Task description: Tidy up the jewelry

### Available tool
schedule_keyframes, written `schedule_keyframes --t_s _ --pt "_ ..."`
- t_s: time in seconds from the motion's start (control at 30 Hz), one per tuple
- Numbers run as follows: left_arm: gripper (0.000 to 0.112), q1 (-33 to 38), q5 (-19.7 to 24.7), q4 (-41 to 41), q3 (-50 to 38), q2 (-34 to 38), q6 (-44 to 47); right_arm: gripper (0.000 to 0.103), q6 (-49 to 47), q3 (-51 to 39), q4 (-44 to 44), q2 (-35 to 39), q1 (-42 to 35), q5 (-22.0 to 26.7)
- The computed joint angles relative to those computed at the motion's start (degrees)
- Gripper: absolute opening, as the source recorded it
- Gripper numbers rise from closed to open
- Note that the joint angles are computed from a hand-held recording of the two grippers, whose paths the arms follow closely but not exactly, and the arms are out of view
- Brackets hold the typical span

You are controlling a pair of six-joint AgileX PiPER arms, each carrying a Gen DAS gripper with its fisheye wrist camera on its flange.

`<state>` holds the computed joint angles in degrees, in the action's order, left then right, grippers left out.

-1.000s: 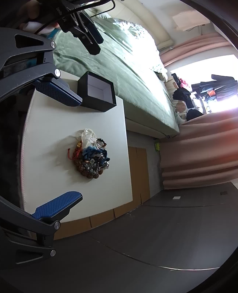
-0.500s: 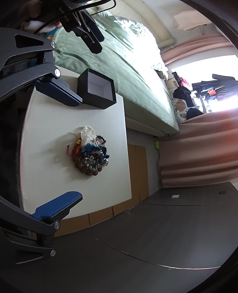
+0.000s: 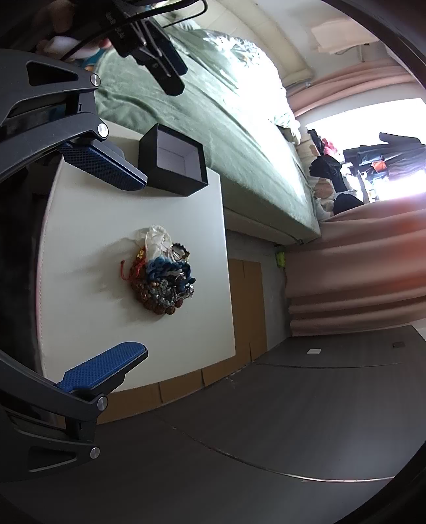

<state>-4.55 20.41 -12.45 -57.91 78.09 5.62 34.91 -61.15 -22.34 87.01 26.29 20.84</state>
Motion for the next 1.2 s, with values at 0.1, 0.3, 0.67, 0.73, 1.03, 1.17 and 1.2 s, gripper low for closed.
schedule_keyframes --t_s 0.1,0.3,0.67,0.73,1.03,1.17,1.2 --pt "0.089 -0.1 -0.1 0.4 0.0 -0.1 -0.2 0.094 0.4 -0.3 -0.5 0.4 0.1 0.4" --pt "0.089 0.1 0.1 -0.7 0.0 -0.1 0.6 0.094 0.5 -0.3 -0.8 0.0 0.1 0.7" --pt "0.089 0.1 -0.1 -0.8 0.1 0.0 0.7 0.094 0.8 -0.5 -1.0 -0.2 0.2 1.0" --pt "0.089 0.1 0.0 -0.7 0.1 -0.1 0.7 0.094 -0.4 -0.5 0.5 -0.2 -0.1 0.8" --pt "0.089 -0.2 -0.3 -0.6 -0.2 0.6 0.2 0.094 -4.1 -1.2 4.5 -0.4 -0.8 1.0" --pt "0.089 -0.7 -0.4 -0.4 -0.8 1.5 -0.3 0.094 -6.0 -1.7 7.7 -0.2 -2.1 0.9" --pt "0.089 -1.1 -0.3 0.7 -1.2 1.9 -1.3 0.094 -7.3 -1.8 9.6 -0.1 -2.8 0.7"
